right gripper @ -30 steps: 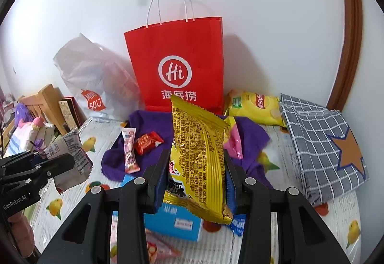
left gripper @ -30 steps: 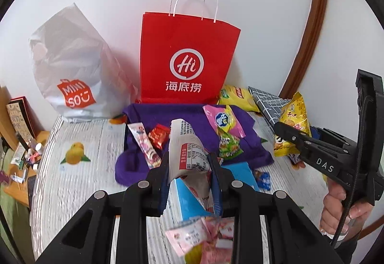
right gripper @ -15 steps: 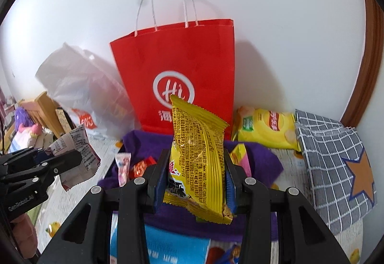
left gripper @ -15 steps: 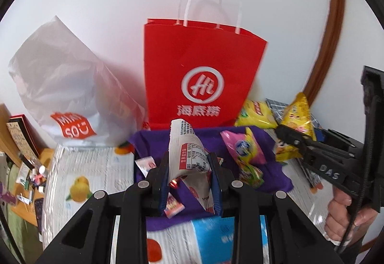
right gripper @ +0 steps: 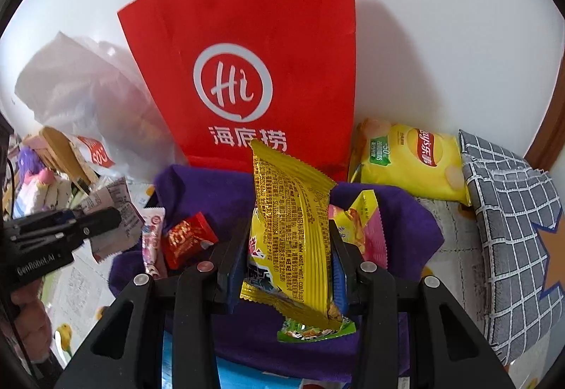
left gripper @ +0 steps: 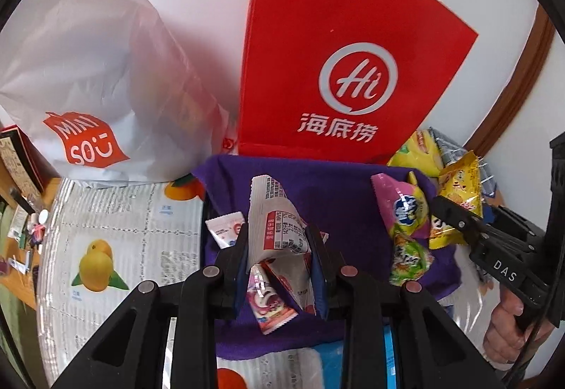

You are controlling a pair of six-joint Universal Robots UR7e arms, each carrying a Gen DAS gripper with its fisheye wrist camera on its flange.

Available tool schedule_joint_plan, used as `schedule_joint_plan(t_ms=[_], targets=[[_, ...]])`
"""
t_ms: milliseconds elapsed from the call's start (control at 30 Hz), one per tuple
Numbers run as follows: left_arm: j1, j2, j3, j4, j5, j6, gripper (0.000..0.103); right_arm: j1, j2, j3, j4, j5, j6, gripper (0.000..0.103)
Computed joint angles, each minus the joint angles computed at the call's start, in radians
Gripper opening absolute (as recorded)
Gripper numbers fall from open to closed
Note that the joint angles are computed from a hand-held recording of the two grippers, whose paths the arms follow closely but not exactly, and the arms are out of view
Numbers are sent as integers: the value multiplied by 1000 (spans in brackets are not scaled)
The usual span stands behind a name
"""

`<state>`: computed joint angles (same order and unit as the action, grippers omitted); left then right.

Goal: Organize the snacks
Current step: 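Carry the white-red wrapper and yellow bag over the purple towel, then open the right tool to drop the yellow bag while the left tool releases the wrapper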

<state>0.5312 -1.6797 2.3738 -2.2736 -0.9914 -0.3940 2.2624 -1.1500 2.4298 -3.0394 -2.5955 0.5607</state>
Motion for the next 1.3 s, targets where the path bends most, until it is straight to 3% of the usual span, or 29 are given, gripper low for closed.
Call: schedule_joint_plan(t_ms=[333, 433, 633, 867, 1233, 1300], targets=[[37, -9, -23, 22, -19, -7, 28, -24, -34, 25, 10, 5, 3, 40], [32, -5, -21, 32, 8, -17, 28, -31, -34, 28, 10, 13, -3, 40], [34, 0, -23, 41, 9, -17, 28, -58, -1, 19, -4, 86, -43, 40], [42, 9, -28, 49, 3, -16, 28, -87, 47, -9, 68, 131, -43, 41], [59, 55, -36, 101, -23, -29, 28, -91, 42, -22, 163, 123, -14, 42], [61, 68, -37, 111, -27, -32, 28, -89, 39, -23, 173, 123, -14, 46]])
